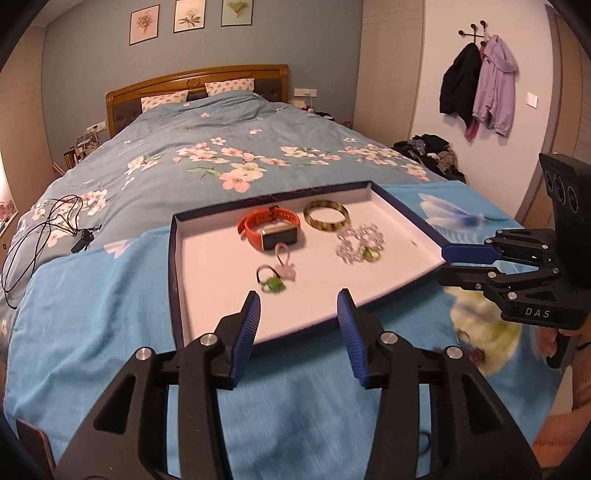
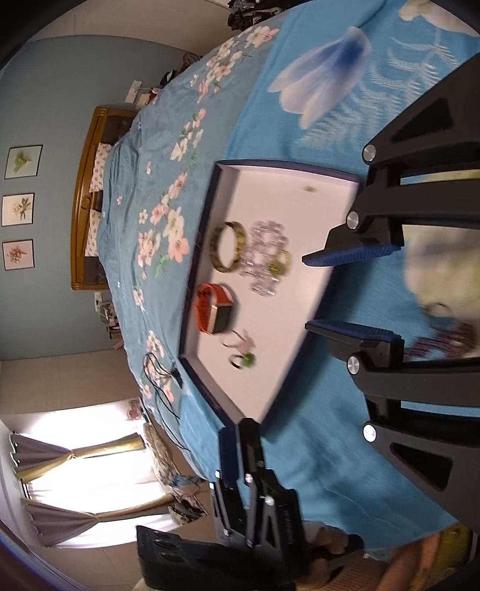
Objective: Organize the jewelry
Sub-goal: 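Lower both rings into the tray and open both tools, then grasp the dark red beaded bracelet with the right tool while the left tool reaches to the black ring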
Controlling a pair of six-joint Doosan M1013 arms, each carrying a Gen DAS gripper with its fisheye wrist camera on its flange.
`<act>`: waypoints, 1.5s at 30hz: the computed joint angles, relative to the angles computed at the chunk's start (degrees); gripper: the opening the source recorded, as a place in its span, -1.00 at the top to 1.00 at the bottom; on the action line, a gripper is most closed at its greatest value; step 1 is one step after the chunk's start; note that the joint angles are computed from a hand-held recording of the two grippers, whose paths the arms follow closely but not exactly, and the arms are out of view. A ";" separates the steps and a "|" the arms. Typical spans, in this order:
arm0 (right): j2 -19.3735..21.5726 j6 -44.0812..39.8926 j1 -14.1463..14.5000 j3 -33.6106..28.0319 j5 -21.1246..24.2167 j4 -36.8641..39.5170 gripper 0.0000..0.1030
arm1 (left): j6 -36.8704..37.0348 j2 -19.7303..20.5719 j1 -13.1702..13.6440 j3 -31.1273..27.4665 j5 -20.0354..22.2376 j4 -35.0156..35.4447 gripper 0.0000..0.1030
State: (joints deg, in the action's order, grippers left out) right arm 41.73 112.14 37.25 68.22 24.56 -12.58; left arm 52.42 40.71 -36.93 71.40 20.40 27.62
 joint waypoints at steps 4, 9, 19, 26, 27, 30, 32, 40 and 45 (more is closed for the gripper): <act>-1.30 -1.48 0.58 2.81 -0.07 2.07 0.47 | -4.14 -1.30 -0.73 2.59 -0.20 3.61 0.13; -2.67 -1.72 1.14 5.97 -0.43 3.88 0.47 | -8.54 -2.32 -1.60 4.68 -0.05 7.30 0.12; -3.48 -2.07 1.74 8.35 0.17 6.13 0.47 | -12.63 -3.13 -2.66 6.15 0.71 11.92 0.10; -3.37 -0.27 2.23 8.66 0.38 4.60 0.47 | -14.76 -3.39 -3.13 6.59 1.04 14.14 0.09; -3.34 -0.05 2.26 8.62 0.38 4.43 0.47 | -14.55 -3.37 -3.15 6.60 1.04 13.89 0.09; -3.23 0.05 2.38 8.57 0.13 4.55 0.47 | -14.13 -3.38 -3.13 6.69 1.05 13.22 0.09; -3.28 -0.30 2.48 8.62 0.04 4.69 0.65 | -14.31 -3.49 -3.13 6.95 0.98 13.27 0.09; -2.78 -0.22 2.63 7.66 0.47 4.82 0.65 | -13.18 -3.67 -2.84 7.75 0.59 11.48 0.09; -2.20 -0.68 2.75 6.59 0.74 5.06 0.64 | -6.42 -3.95 -2.37 8.56 -0.92 4.45 0.09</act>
State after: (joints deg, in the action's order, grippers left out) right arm 39.53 111.46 40.00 74.81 25.31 -7.53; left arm 45.99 36.75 -39.30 79.96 19.48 32.07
